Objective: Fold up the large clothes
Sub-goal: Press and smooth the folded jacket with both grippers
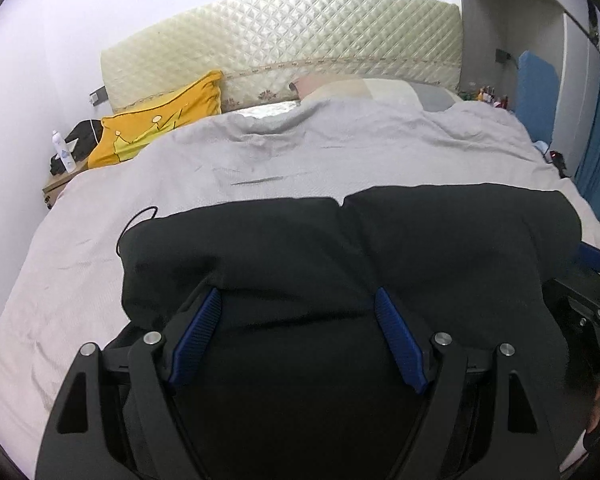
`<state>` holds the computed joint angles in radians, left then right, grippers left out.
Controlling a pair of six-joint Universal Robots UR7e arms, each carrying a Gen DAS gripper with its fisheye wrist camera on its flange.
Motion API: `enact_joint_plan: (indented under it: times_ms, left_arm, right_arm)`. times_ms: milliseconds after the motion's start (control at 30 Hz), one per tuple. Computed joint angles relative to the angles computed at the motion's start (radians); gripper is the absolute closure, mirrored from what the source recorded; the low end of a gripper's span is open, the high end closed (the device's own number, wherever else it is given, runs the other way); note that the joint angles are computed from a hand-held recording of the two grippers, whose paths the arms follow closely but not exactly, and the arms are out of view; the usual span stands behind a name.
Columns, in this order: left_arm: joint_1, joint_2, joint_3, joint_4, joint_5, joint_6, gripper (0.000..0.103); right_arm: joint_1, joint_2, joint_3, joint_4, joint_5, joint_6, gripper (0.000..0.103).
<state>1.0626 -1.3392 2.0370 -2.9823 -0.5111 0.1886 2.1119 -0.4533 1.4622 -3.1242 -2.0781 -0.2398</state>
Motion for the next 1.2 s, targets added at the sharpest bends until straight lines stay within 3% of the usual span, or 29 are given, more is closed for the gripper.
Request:
enact_joint_plan:
  times_ms: [333,500,700,900,1033,1200]
  left_arm:
    - [0.064,0.104,-0.118,0.03,-0.007,0.02,0.023]
    - [0.081,0.102,-0.127,0.049,-0.037,0.007,0.023]
    - [0.075,0.038,-0.086,0.045,-0.09,0.0,0.023]
    - [0.042,-0.011,-0.044,-0.04,-0.023,0.076,0.023]
    - [0.055,-0.02,-0.025,-0.151,0.024,0.179,0.023]
    - [0.11,-0.06,-0.023,-0.041,-0.035,0.097,0.023]
  right_arm:
    - [-0.042,0.062,-0.123,0.104,0.019,0.029,0.0]
    - [-0.048,0.074,-0.135,0.113,0.018,0.036,0.0]
    - [-0.04,0.037,-0.078,0.068,0.015,0.02,0.0]
    - [-0.036,-0.016,-0.005,-0.055,-0.028,-0.031,0.0]
    - [-0.047,-0.025,0.023,-0.126,-0.103,-0.069,0.0]
    - [-0.081,-0.026,0.043,-0.107,-0.121,-0.042,0.0]
